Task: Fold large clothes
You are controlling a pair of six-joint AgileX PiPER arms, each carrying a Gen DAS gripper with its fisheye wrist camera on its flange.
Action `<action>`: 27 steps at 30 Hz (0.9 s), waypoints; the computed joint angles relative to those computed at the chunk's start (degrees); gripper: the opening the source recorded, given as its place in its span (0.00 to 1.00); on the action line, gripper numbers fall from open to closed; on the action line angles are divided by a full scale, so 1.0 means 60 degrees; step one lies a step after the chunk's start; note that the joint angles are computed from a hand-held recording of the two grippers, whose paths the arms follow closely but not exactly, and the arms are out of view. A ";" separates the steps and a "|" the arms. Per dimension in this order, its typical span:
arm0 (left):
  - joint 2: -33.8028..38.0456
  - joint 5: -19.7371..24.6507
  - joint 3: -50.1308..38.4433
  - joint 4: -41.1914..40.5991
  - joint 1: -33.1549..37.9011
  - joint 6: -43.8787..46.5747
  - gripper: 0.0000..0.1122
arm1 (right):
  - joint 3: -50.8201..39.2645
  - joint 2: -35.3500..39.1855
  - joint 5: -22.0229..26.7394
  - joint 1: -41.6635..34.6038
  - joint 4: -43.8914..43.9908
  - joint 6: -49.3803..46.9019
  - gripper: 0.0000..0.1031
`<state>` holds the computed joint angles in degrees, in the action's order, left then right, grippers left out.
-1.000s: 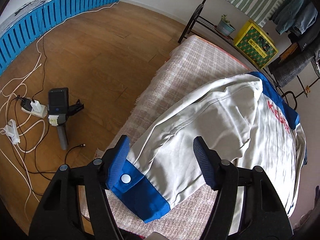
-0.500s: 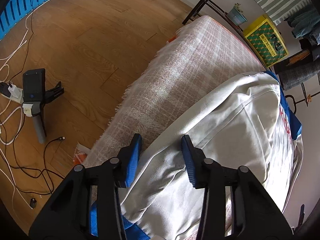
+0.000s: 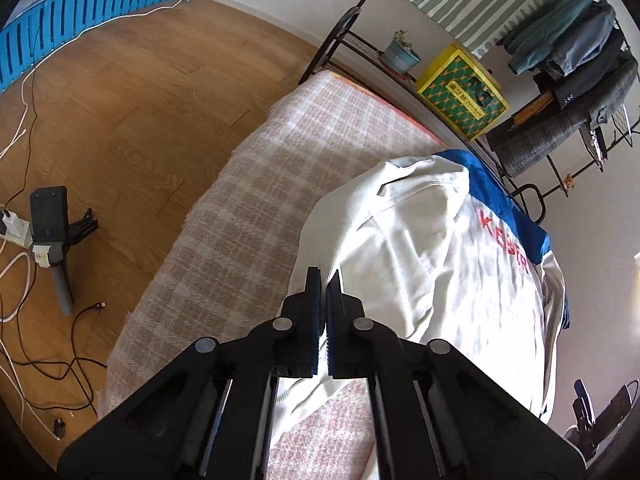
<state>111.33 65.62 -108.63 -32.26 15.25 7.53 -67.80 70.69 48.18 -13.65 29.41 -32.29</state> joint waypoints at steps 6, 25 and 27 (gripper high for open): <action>-0.2046 0.0088 0.0930 -0.0956 -0.1107 0.0987 0.00 | -0.0259 0.0148 0.0577 0.0082 0.0217 0.0214 0.87; -0.3763 0.0086 0.3751 -0.0263 -0.5449 0.1228 0.43 | -0.0073 0.0674 0.1742 0.0135 0.0646 0.0489 0.83; -0.4191 0.0084 0.4100 -0.0753 -0.5014 0.1580 0.44 | 0.0022 0.0747 0.1894 0.0183 0.0732 0.0477 0.83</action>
<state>86.19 66.12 -84.03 -36.78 -14.84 17.02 -67.66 75.18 59.54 -12.56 33.80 -29.42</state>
